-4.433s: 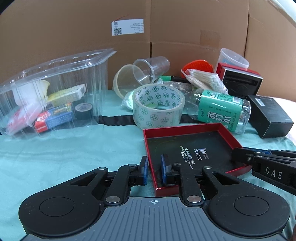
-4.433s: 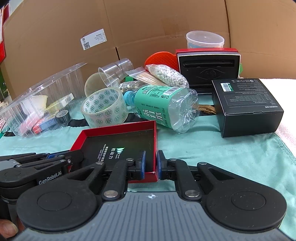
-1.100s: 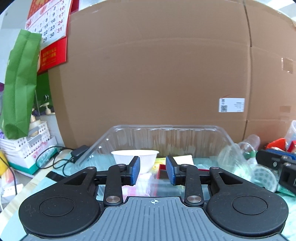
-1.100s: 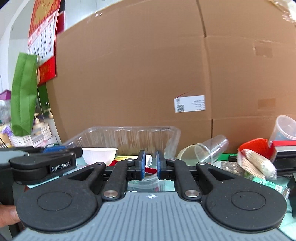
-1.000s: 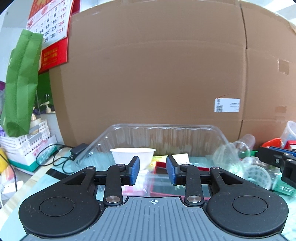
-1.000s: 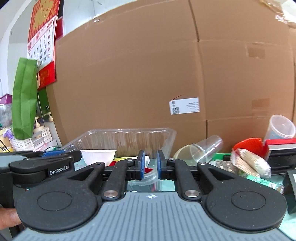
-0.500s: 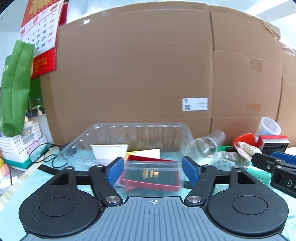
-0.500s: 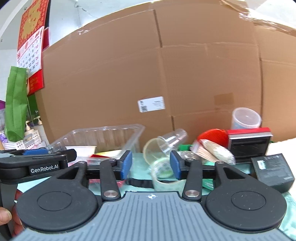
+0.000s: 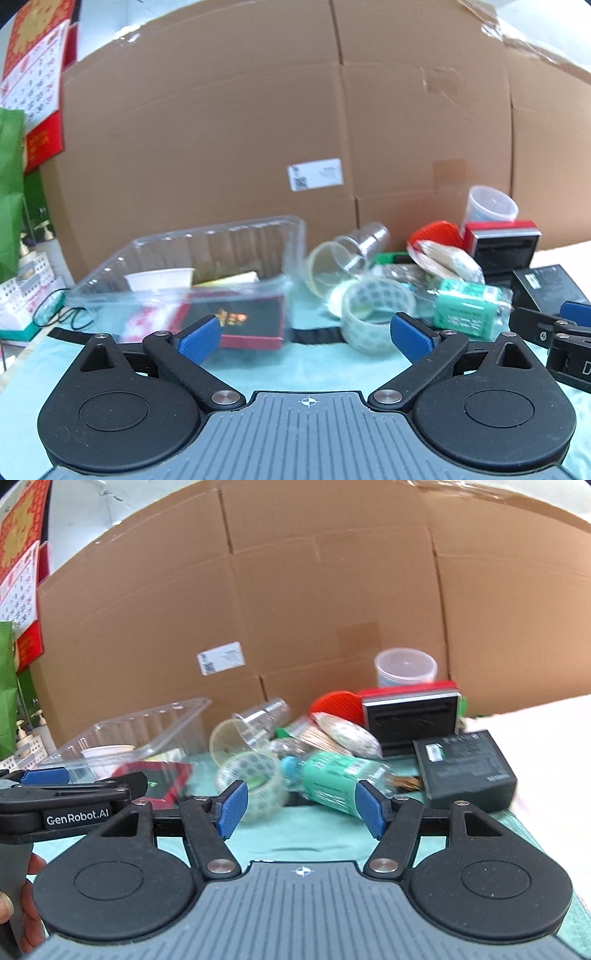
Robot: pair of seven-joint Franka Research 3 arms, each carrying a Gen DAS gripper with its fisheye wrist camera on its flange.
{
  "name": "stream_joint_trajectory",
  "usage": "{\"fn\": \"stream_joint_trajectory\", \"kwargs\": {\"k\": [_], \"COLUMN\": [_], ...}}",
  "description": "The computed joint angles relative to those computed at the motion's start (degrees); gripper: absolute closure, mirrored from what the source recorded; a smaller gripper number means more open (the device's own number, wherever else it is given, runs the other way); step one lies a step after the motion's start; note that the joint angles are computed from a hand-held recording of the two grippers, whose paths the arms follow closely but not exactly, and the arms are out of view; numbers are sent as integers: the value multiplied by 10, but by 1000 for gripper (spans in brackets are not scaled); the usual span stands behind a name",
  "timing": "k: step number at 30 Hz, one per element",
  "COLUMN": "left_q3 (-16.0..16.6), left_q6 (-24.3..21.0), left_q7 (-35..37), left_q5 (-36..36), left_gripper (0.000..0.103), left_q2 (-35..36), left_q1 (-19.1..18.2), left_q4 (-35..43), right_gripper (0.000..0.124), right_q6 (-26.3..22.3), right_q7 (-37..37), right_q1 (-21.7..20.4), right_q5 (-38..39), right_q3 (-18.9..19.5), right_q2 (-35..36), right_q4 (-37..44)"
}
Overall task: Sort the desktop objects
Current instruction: 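Lower the red tray into the clear tub and open the left gripper, then move the right tool toward the black UGREEN box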
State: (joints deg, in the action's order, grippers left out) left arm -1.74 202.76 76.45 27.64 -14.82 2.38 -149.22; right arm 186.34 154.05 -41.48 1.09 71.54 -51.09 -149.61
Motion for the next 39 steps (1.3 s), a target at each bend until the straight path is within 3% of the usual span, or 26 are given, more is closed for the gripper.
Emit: {"fn": "stream_joint_trajectory", "kwargs": {"k": [6, 12, 23, 39], "left_q3": [-66, -97, -69, -95], "left_q6": [1, 0, -20, -36], "left_q7": [50, 86, 62, 79], "left_q5": [-66, -124, -98, -126], "left_gripper": [0, 0, 0, 0], "left_q2": [9, 21, 41, 77], "left_q1": [22, 16, -34, -38], "left_q4": [-11, -14, 1, 28], "right_gripper": [49, 43, 39, 39], "right_q6": [-2, -1, -18, -23], "right_q7": [8, 17, 24, 27], "right_q1": [20, 29, 38, 25], "right_q5": [4, 2, -12, -37], "right_q3": [-16, -25, -41, -53], "right_q2": [0, -1, -2, 18], "right_q4": [-35, -58, -76, -79]}}
